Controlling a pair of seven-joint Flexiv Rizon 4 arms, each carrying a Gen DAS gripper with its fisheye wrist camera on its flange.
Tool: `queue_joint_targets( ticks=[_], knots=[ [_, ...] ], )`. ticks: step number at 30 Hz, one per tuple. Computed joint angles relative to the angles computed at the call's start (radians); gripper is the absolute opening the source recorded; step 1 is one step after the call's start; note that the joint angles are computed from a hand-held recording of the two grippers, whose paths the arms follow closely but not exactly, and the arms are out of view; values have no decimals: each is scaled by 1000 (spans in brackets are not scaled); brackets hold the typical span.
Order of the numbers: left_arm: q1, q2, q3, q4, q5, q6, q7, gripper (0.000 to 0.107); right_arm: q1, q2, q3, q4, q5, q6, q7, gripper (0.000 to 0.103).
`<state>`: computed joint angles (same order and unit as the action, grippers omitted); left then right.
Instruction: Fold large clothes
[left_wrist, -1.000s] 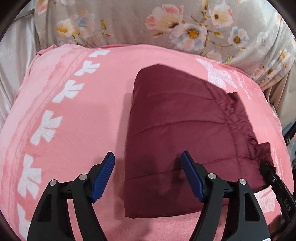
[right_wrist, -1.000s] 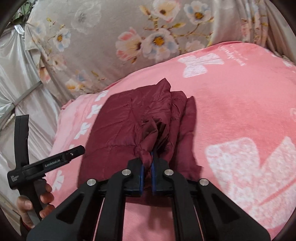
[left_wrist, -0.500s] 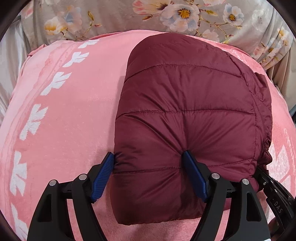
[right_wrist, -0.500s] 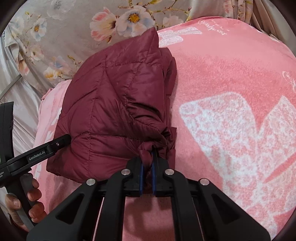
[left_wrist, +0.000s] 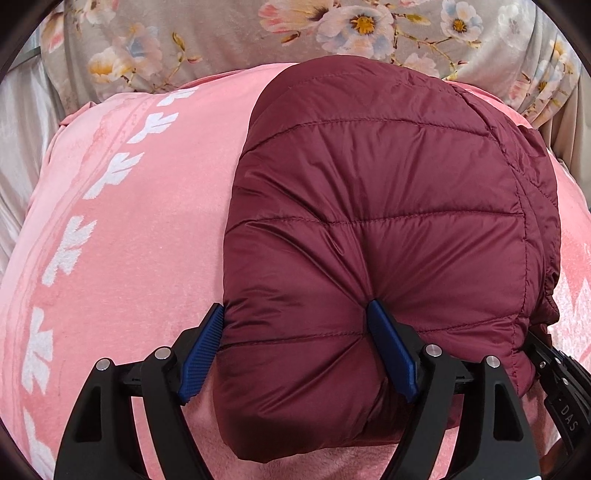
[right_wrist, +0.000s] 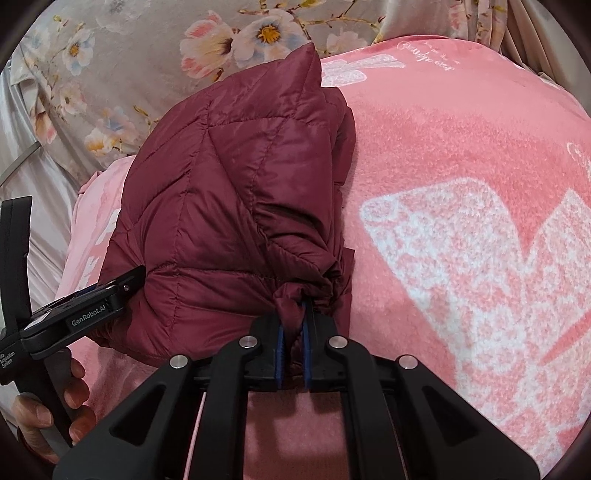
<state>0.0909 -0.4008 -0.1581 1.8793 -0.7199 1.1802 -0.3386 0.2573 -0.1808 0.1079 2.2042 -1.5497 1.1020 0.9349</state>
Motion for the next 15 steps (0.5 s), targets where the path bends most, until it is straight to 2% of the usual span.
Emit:
queue_joint_targets(
  ticks=[2, 5, 7, 10, 12, 15],
  knots=[
    [0, 1, 2, -2, 3, -6, -2, 78, -5, 4, -1, 3, -6, 12, 0, 6],
    [8, 1, 42, -56, 57, -139, -72, 77, -13, 30, 7, 19, 21, 35, 2, 9],
    [21, -3, 68, -113, 90, -246, -126, 76, -8, 76, 24, 47, 102, 9, -24, 24],
    [39, -4, 63, -162, 58, -245, -131, 74, 6, 159, 48, 68, 172, -101, -73, 32],
    [50, -16, 52, -219, 32, -270, -143, 74, -9, 195, 43, 64, 153, -112, -69, 36],
    [50, -52, 38, -335, 21, -341, -196, 74, -69, 213, 6, 24, 38, -46, -5, 52]
  ],
)
